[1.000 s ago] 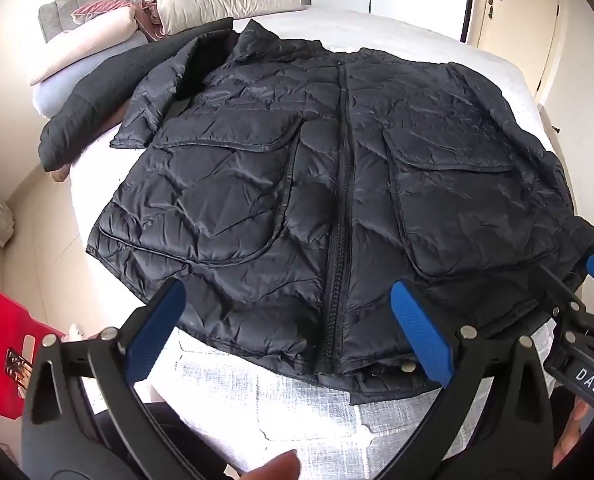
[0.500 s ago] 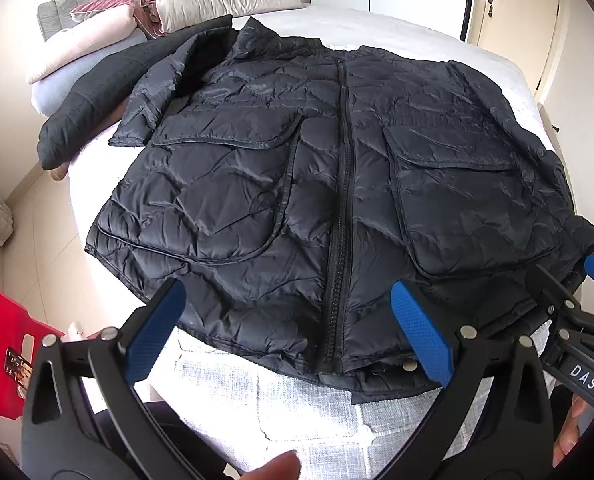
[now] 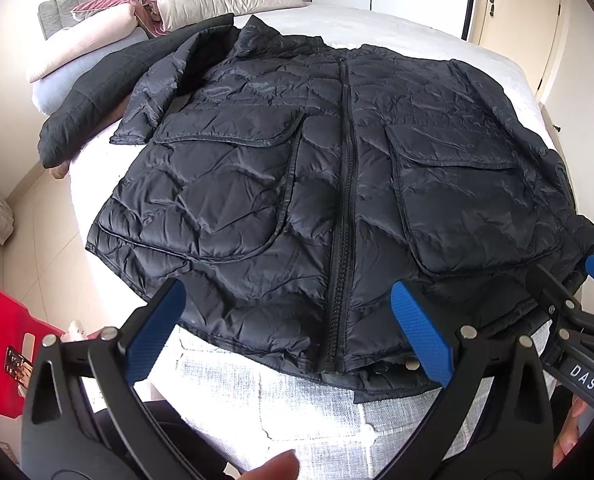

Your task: Fold large clothes

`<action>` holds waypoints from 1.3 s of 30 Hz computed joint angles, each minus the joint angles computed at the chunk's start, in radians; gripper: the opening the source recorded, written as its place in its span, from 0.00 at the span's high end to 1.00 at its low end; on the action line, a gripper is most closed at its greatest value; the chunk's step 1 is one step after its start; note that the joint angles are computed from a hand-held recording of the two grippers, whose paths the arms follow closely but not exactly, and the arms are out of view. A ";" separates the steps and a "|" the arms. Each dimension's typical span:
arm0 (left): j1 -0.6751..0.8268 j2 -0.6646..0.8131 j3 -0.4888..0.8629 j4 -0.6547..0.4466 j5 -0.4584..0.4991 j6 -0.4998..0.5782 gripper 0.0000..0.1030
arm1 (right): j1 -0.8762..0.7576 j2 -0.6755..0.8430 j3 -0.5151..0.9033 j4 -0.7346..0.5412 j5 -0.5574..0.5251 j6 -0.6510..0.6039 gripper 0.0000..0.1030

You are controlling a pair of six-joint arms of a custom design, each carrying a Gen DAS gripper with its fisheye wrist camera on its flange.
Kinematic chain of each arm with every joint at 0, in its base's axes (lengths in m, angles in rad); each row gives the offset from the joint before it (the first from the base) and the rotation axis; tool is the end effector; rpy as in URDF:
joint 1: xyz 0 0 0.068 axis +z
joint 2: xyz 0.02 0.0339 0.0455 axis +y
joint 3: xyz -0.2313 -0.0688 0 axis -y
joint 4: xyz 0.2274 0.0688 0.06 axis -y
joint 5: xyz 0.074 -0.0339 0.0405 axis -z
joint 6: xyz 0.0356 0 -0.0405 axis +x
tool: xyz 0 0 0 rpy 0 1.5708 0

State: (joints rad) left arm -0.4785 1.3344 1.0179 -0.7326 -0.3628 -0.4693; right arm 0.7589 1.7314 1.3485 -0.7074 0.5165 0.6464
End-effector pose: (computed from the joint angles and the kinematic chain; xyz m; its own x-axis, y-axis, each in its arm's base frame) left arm 0.2314 -0.1058 0.2316 -0.8101 -0.0561 -0.5836 -0.1042 0.9934 0.0490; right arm 0.2580 0.2204 0.2194 -0.7743 -0.0125 -0.6327 0.0421 0.9966 -0.0712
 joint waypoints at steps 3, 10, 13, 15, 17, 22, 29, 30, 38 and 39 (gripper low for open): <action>0.000 0.002 0.003 -0.002 0.002 -0.001 0.01 | -0.001 -0.001 -0.002 0.002 -0.001 -0.001 0.00; 0.000 0.003 0.003 -0.003 0.001 -0.002 0.01 | -0.002 0.001 0.000 0.000 0.000 0.000 0.00; 0.001 -0.003 -0.005 -0.001 0.001 -0.001 0.01 | 0.000 0.000 -0.004 0.000 0.001 0.001 0.00; 0.001 0.000 -0.001 -0.002 0.002 -0.001 0.01 | -0.003 0.000 -0.013 0.008 0.001 0.000 0.00; 0.000 0.002 0.001 -0.002 0.001 -0.002 0.01 | -0.004 -0.001 -0.016 0.009 0.002 0.000 0.00; -0.001 0.002 0.001 -0.004 0.000 -0.003 0.01 | -0.001 0.010 -0.002 -0.001 0.007 0.004 0.00; 0.016 -0.019 -0.030 0.010 0.006 0.007 0.01 | 0.004 0.024 0.012 -0.012 0.014 0.006 0.00; 0.016 -0.020 -0.031 0.011 0.002 0.007 0.01 | 0.004 0.028 0.017 -0.015 0.014 0.007 0.00; 0.022 0.014 -0.008 0.008 -0.017 0.007 0.01 | 0.001 0.032 0.020 -0.018 0.022 0.012 0.00; 0.022 0.017 -0.007 0.009 -0.021 0.007 0.01 | 0.000 0.032 0.019 -0.019 0.023 0.013 0.00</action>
State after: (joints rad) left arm -0.4565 1.3510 1.0106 -0.7232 -0.3835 -0.4626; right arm 0.7586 1.7630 1.3677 -0.7261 0.5391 0.6591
